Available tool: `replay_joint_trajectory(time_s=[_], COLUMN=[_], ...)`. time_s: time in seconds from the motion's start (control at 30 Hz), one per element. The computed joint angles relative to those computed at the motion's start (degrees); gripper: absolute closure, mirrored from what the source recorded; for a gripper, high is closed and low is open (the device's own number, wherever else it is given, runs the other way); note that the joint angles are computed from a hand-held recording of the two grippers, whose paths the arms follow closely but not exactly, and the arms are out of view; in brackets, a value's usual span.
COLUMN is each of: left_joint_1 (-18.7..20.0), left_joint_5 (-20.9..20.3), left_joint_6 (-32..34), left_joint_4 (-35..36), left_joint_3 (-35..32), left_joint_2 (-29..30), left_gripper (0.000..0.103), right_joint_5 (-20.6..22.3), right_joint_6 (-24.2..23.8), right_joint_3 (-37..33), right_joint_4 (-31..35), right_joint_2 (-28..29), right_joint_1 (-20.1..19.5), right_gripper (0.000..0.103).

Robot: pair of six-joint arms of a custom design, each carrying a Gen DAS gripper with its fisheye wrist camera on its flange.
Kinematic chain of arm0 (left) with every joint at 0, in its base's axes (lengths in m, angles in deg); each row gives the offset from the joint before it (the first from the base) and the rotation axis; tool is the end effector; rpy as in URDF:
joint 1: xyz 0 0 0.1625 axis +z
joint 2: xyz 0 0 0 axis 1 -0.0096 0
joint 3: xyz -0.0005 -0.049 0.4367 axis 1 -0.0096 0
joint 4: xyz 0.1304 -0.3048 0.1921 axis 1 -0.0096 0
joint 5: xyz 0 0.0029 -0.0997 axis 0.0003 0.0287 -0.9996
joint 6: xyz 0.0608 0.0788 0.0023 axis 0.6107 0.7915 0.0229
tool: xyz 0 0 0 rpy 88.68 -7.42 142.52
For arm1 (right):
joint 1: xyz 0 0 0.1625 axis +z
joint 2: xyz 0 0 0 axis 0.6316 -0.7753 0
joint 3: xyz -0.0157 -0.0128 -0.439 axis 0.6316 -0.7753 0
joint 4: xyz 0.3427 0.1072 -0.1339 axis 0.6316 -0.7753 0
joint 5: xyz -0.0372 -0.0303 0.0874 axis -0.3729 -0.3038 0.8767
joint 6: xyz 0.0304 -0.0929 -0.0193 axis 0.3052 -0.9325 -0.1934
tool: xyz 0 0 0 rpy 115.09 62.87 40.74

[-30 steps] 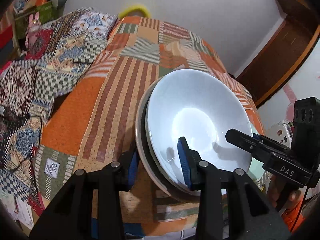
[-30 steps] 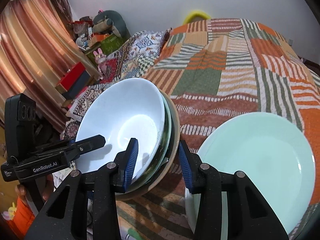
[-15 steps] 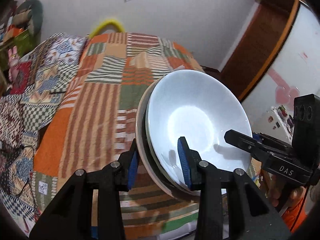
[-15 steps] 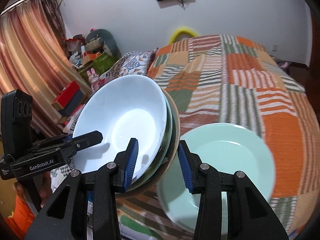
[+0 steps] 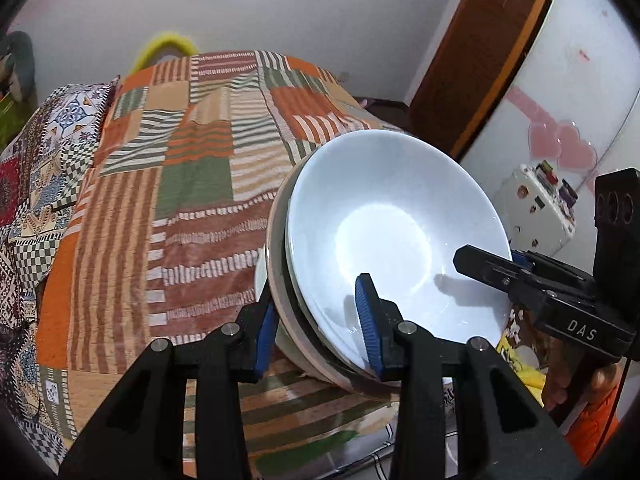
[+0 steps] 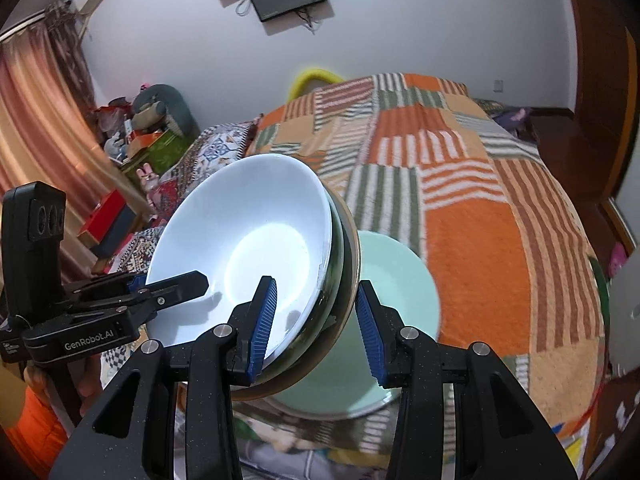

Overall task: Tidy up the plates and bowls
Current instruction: 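Open both grippers and lift them off the white bowl rim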

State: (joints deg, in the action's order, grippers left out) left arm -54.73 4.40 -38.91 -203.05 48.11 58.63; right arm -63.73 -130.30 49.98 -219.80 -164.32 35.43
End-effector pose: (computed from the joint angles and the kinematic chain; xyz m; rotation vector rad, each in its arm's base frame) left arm -0.3800 -0.5057 -0.0643 0.4696 2.5295 -0.7510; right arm 0.0007 -0.5162 0.3186 0.6588 -2.6922 0.8052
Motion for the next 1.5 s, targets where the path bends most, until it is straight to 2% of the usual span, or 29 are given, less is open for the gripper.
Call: replay_joint_trajectory(time_s=[0.13, 0.57, 0.87, 1.07, 1.13, 1.27, 1.5], left_joint_1=[0.0, 2.9, 4.1, 5.4, 5.0, 2.3, -0.8], left_joint_5=[0.1, -3.3, -5.1, -7.2, -6.0, 1.1, 4.8], left_joint_6=[0.2, -0.4, -0.7, -1.9, -1.6, -0.2, 0.6], left_joint_4=[2.3, 6.2, 5.2, 2.0, 2.2, 3.1, -1.3], left_joint_3=[-1.6, -5.7, -5.5, -4.3, -4.2, -3.3, 0.2], left_joint_2=[1.1, 3.9, 3.8, 3.5, 3.5, 3.1, 0.4], left_gripper=[0.066, 0.066, 0.065, 0.065, 0.065, 0.065, 0.065], right_joint_5=[-0.5, -2.4, -1.5, 0.4, -0.8, -1.9, 0.2], right_joint_6=[0.1, 2.0, 1.9, 2.5, 1.2, 0.5, 0.2], right_joint_3=[-0.1, -1.6, -2.1, -2.2, -1.5, -0.8, 0.5], right_joint_4=[0.5, 1.7, 2.2, 2.7, 1.2, -0.7, -2.3], right_joint_2=[0.3, 2.0, 2.4, 2.4, 2.3, 1.7, -1.1], right_joint_1=[-1.1, -1.9, -2.0, -2.2, -1.6, -1.4, -1.3], right_gripper=[0.066, 0.066, 0.064, 0.058, 0.057, 0.053, 0.051])
